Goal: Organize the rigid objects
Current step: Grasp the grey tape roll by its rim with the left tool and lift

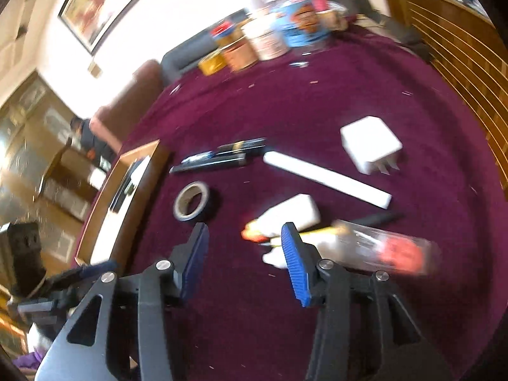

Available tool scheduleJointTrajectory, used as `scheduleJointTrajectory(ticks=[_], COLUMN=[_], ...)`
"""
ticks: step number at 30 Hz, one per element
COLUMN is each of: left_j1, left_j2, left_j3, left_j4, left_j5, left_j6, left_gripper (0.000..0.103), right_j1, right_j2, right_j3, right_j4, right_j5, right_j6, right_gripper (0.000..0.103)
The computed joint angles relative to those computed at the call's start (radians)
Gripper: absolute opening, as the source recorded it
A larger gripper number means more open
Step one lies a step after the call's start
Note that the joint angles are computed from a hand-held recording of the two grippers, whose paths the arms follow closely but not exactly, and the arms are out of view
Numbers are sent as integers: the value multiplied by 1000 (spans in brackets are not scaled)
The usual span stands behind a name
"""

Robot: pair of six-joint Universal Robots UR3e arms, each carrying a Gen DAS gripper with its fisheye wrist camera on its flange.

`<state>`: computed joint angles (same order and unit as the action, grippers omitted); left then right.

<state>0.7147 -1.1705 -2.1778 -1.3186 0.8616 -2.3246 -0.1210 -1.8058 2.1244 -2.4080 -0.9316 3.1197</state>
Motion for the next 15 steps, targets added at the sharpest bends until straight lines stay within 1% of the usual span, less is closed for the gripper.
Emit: scheduleJointTrajectory(ticks=[1,3,5,7,8,10,11,13,14,15], left_j1=[-64,-139,-229,-283,-326,-370,-381,-401,-410,-419], left_j2=[-76,-206,-351,-460,-542,-641,-671,-716,-731,-742], left_j3=[25,81,147,211,271,353,378,414,423,427], left_j4=[115,242,424,519,572,606,605,602,606,606], left_j5=[18,30,83,129,169,228,239,262,275,284], left_j6=[-95,-196,-320,-385,-425,-445,-439,-425,-418,-410], left_gripper=[62,62,62,62,62,60,57,36,30,27], right_j1=[-32,-73,-92,-108,-127,-168,-182,-199,-207,-214], right_j2=[-35,-72,-93,-93,-109,-142,-149,-152,-153,-145], right_j3=[34,60,75,81,91,114,121,133,140,144], right_j4=[5,35,49,49,68,105,114,116,117,111], right_j5=[16,38,49,60,73,102,111,123,129,133], right_j6=[-3,-19,-21,-31,-48,-83,-96,-107,-113,-114], right_gripper=[46,46,46,46,46,46,46,46,46,46])
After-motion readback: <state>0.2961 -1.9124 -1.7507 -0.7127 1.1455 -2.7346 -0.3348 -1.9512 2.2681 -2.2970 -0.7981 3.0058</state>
